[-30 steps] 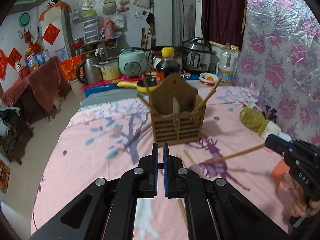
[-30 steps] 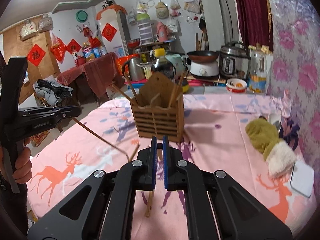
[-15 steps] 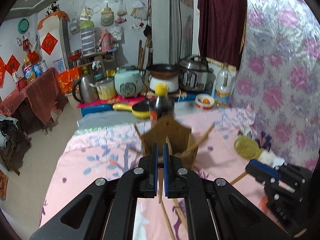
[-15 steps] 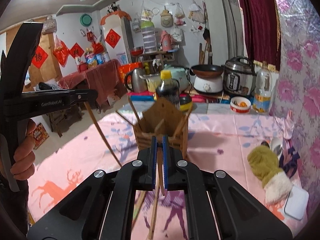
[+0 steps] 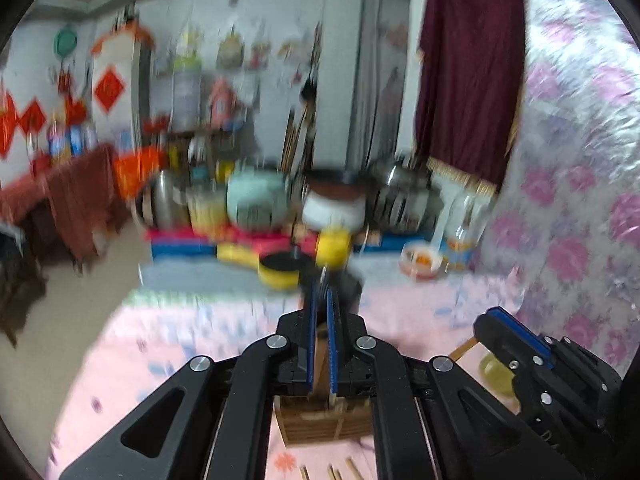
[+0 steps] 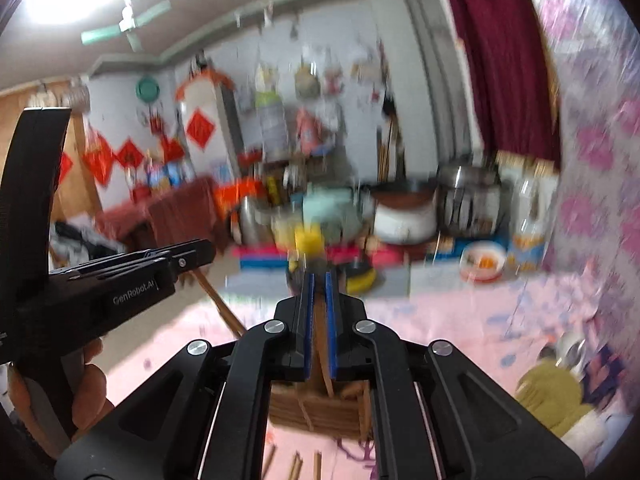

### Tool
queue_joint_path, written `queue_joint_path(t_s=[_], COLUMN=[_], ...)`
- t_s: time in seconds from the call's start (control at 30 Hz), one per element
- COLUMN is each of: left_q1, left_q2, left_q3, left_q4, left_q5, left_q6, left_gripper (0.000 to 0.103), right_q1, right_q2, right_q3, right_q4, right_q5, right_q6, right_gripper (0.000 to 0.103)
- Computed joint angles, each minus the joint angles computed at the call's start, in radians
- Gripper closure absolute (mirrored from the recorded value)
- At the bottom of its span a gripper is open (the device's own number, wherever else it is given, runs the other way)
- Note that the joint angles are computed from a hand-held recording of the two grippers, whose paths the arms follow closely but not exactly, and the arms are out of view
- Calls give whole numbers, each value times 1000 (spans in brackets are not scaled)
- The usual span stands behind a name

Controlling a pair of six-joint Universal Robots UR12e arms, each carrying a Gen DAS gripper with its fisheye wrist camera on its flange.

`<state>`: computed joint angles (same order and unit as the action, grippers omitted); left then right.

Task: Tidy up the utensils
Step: 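Open the right gripper to drop the chopstick into the holder, then move the right tool back toward the remaining chopsticks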

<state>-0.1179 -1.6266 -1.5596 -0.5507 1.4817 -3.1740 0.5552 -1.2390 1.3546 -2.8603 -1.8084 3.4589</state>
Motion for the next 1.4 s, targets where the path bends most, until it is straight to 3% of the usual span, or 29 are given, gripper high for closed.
queue_joint_path(t_s=[0.03, 0.1, 0.17, 0.23, 0.33, 0.4, 0.47, 0.63, 0.73, 0.87, 1.0, 1.17, 1.4], left_q1=[7, 16, 22, 29, 42, 40, 43, 65, 74, 76, 84, 80, 25], left_q2=[-1, 6, 23, 43, 79, 104, 126, 201, 241, 265, 261, 267, 247], left_q3=[-6, -30, -58, -79, -114, -141, -166, -260, -327, -408, -422, -433, -423], left_q4=[-18, -13, 29, 52, 72, 85, 85, 80, 64, 32, -119, -148, -191], left_q5=[-8, -7, 24, 37, 34, 62, 79, 66, 53, 60, 93, 80, 126], left_q6=[-5, -13, -20, -28, -52, -56, -55, -90, -87, -49, -24, -13, 70], left_gripper=[89, 54, 40, 34, 21, 15, 12, 6, 6, 6, 6, 6, 6], right_q1=[-1, -12, -17, -17, -9, -2, 6, 32, 54, 69, 70, 57, 57], right_q2=[2, -9, -25, -40, -64, -79, -101, -155, -181, -195, -188, -195, -189], right_q3=[4, 30, 57, 75, 106, 131, 164, 255, 315, 388, 381, 394, 383], right_q4=[19, 15, -8, -26, -46, -56, -60, -94, -118, -110, 48, 56, 121], right_q5=[-3, 23, 34, 29, 5, -10, -18, -57, -80, -85, -111, -57, -42], right_q6=[16, 48, 68, 78, 84, 90, 97, 114, 102, 76, 85, 126, 144], right_gripper=[92, 91, 89, 82, 60, 54, 48, 18, 11, 9, 9, 9, 9])
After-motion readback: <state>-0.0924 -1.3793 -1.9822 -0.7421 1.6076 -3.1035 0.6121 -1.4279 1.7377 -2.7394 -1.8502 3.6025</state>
